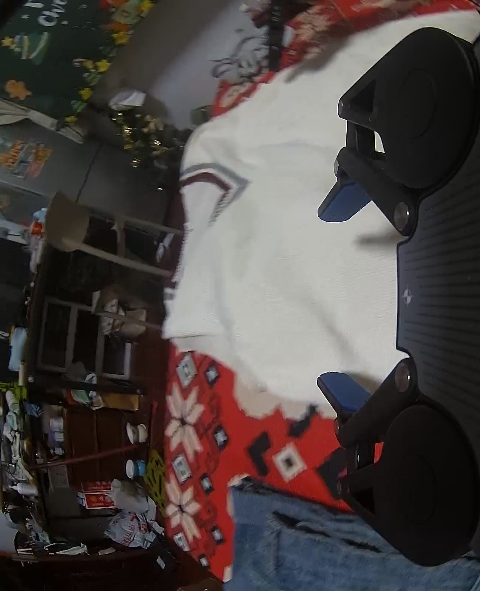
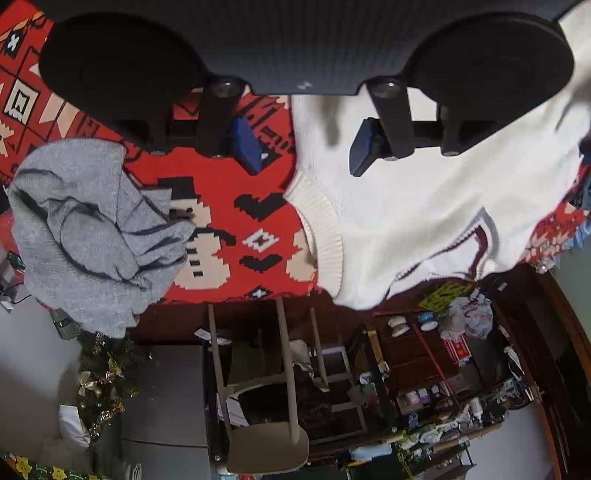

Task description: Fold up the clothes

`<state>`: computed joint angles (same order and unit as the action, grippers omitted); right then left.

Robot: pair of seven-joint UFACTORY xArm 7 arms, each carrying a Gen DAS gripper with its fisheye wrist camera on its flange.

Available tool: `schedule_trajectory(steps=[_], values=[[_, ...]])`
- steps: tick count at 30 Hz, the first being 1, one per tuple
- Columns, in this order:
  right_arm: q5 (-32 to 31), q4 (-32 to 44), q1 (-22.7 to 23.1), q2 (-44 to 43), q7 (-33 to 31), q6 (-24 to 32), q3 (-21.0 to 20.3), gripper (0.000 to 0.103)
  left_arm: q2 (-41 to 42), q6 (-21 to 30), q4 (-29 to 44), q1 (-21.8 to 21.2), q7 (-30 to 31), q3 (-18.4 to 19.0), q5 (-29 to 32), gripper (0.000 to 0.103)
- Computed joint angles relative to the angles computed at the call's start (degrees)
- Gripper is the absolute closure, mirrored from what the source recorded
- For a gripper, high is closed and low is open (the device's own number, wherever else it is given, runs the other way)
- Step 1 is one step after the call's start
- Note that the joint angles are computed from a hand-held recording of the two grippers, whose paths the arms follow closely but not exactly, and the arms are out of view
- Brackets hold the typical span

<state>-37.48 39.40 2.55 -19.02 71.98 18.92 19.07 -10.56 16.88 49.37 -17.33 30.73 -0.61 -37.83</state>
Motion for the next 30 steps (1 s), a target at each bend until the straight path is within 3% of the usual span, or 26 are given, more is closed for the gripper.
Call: schedule_trajectory(steps=[3,5,7,8,10,17,20,22,23,24,25,28,30], values=[[0.7,-0.6,0.1,-1.0,0.5,0.1,-0.2,0.052,2.6,2.7,4.6,1.2,2.4,0.9,1.6,0.021],[1.7,-0.6,0.8,-1.2,-1.2,1.0,-0.5,0.058,5.0,5.2,7.7,2.6,3.3,0.7,2.3,0.035],[2.1,0.0,0.6,-0.6,-1.6,2.0,-0.5,0.063,7.7,7.6,10.6,4.3,3.2,0.2,2.2,0.038],[1.9,0.3,0.2,-0.2,-1.0,2.1,-0.4,0.074,8.9,7.8,11.6,5.1,2.3,-0.4,2.5,0.045],[1.1,0.7,-1.1,0.8,1.6,0.8,-0.5,0.079,10.9,7.2,12.7,6.5,1.1,-1.3,2.4,0.054],[1.5,4.9,1.1,8.3,1.6,-1.1,-2.9,0.078,14.2,11.2,15.5,10.6,-2.2,-3.4,0.0,0.055],[-1.1,7.7,3.1,10.9,2.6,2.0,-3.2,0.077,14.5,11.4,15.7,11.5,-1.5,-3.9,-3.4,0.053],[-2.9,9.5,4.9,12.3,1.6,4.9,-3.6,0.082,14.8,11.6,16.1,11.7,-0.8,-4.3,-4.4,0.053],[-3.3,10.0,5.8,12.6,0.7,5.3,-4.1,0.091,14.9,11.6,16.2,11.6,-0.9,-4.4,-3.9,0.06],[-3.8,10.3,6.6,12.6,0.3,6.1,-4.6,0.094,15.0,11.6,16.3,11.5,-1.1,-4.6,-3.0,0.073],[-4.8,10.4,7.3,12.2,1.0,7.5,-4.8,0.094,14.8,11.0,15.8,11.1,-2.1,-4.7,-1.3,0.094],[-6.5,10.1,9.0,10.7,2.8,11.1,-5.2,0.095,12.9,8.6,13.5,10.0,-5.4,-4.8,4.6,0.094],[-3.0,7.0,9.7,7.0,2.1,9.8,-6.3,0.096,10.8,10.8,12.6,10.0,-4.7,-4.4,5.1,0.094]])
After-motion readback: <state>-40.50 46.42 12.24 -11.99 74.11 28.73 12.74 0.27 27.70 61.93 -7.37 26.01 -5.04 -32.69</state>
